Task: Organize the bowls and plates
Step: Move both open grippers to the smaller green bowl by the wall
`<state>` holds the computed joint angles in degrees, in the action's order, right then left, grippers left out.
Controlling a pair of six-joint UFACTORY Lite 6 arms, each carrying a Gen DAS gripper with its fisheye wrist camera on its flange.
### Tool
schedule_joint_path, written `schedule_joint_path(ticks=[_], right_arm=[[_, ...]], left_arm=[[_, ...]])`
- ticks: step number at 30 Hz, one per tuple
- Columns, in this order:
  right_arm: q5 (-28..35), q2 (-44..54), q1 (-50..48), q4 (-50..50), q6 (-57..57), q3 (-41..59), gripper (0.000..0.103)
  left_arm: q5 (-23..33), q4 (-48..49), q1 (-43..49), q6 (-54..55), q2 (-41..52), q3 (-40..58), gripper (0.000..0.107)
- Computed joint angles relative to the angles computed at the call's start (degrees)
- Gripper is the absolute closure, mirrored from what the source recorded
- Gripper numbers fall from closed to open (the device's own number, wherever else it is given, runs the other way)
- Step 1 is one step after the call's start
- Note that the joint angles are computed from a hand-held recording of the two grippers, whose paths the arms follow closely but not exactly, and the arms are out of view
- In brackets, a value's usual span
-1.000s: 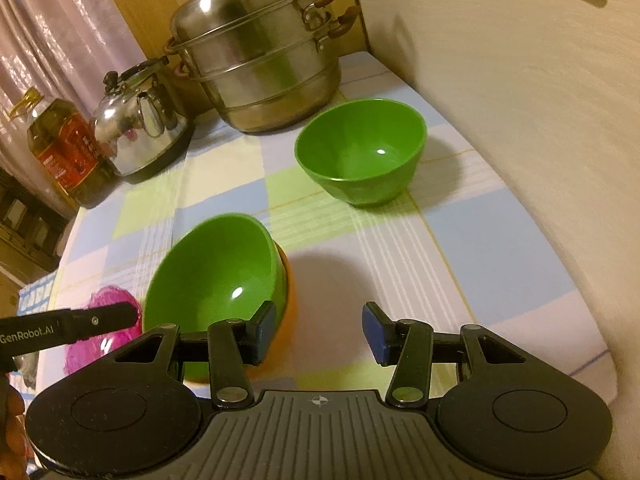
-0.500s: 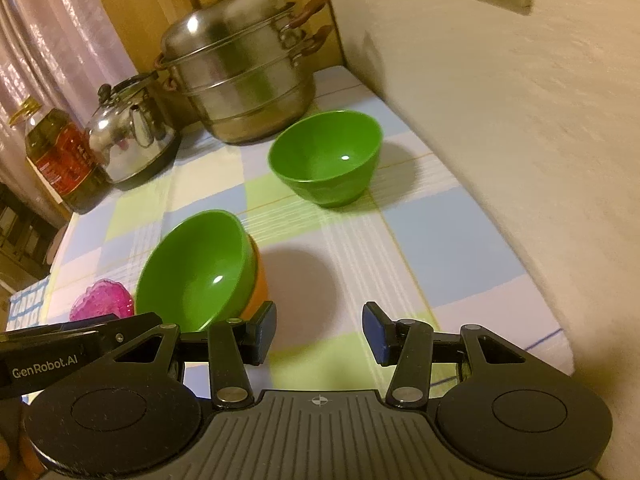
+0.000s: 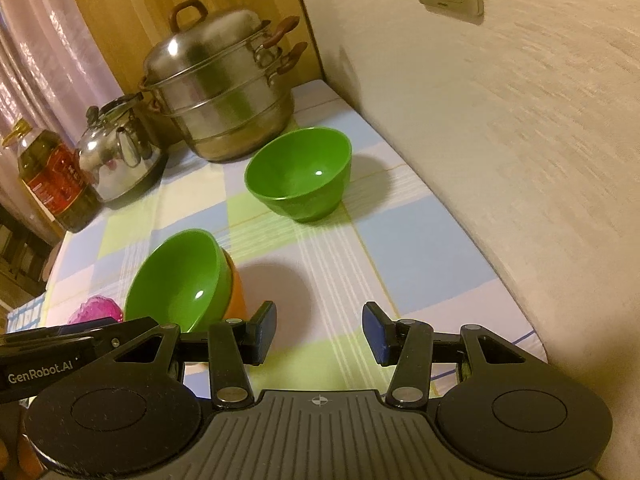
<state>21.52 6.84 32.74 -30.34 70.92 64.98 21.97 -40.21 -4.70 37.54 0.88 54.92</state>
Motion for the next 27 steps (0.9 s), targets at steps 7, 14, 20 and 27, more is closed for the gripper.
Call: schedule_joint_path(ticks=[7, 14, 20, 27], right_arm=[[-1.1, 1.1, -2.1, 1.7, -2.4, 0.6, 0.055], [-1.8, 5.4, -5.7, 4.9, -7.9, 5.1, 0.055], [-2.3, 12.7, -9.4, 10.7, -15.9, 13.6, 0.055], [-2.6, 24.5, -13.4, 21.0, -28.5, 26.4, 0.055]], left_arm=[[2.0, -1.6, 0.3, 2.5, 5.3, 6.1, 0.055], [3.8, 0.7, 0.1, 0.4, 15.4, 18.8, 0.055], [6.7, 6.1, -0.4, -3.9, 28.3, 35.7, 0.055], [15.0, 16.2, -0.3, -13.8, 49.5, 65.8, 0.056]])
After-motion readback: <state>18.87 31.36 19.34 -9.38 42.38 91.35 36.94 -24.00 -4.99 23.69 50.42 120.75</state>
